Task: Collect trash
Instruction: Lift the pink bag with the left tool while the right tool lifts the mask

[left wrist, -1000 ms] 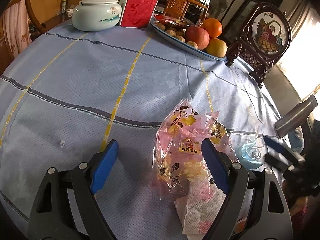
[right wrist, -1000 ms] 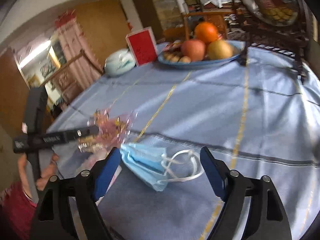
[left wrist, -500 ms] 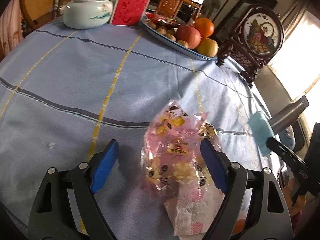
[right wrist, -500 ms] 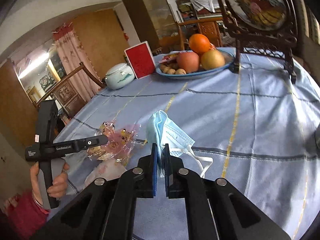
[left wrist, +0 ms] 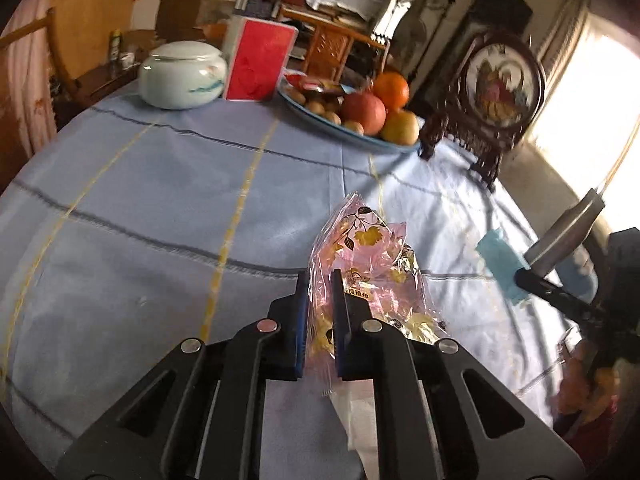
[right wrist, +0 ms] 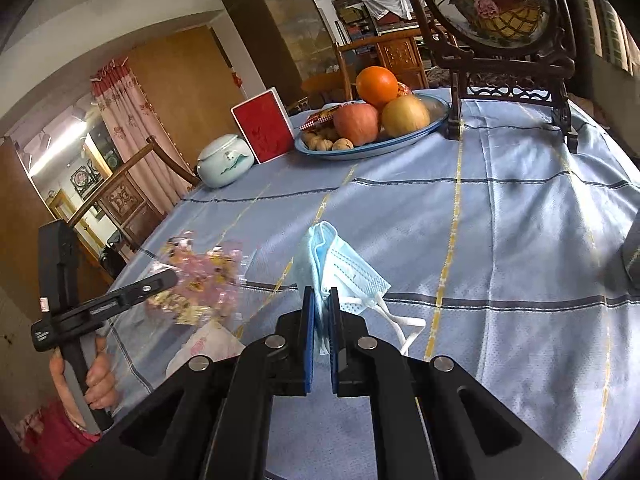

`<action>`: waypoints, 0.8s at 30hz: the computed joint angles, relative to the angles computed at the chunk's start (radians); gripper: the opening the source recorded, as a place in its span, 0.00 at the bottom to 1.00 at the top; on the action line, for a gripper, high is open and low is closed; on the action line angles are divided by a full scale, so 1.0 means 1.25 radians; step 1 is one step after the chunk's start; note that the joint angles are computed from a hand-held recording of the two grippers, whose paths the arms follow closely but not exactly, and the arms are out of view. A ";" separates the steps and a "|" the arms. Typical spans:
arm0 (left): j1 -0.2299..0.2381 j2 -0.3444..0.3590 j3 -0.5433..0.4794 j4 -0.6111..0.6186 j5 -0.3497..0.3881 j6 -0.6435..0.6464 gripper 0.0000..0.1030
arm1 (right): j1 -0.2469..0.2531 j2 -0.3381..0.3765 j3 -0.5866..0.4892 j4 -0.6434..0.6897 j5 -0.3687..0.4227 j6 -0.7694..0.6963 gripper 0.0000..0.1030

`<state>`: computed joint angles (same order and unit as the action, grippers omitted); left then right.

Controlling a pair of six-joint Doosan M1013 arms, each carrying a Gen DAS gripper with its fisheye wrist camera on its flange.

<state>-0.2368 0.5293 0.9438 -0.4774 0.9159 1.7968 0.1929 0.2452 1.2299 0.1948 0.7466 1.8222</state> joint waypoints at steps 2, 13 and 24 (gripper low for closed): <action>0.009 -0.026 0.036 -0.015 -0.026 -0.002 0.11 | -0.004 -0.002 0.002 0.015 0.000 -0.002 0.07; 0.069 -0.185 0.222 0.042 -0.139 -0.084 0.11 | 0.006 -0.039 0.038 0.108 -0.068 -0.101 0.07; 0.160 -0.374 0.452 0.254 -0.205 -0.325 0.11 | 0.016 -0.059 0.062 0.106 -0.104 -0.118 0.07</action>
<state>-0.0373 0.0619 1.5093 -0.1596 0.6598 1.3900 0.2129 0.1719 1.3069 0.3278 0.6165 1.6744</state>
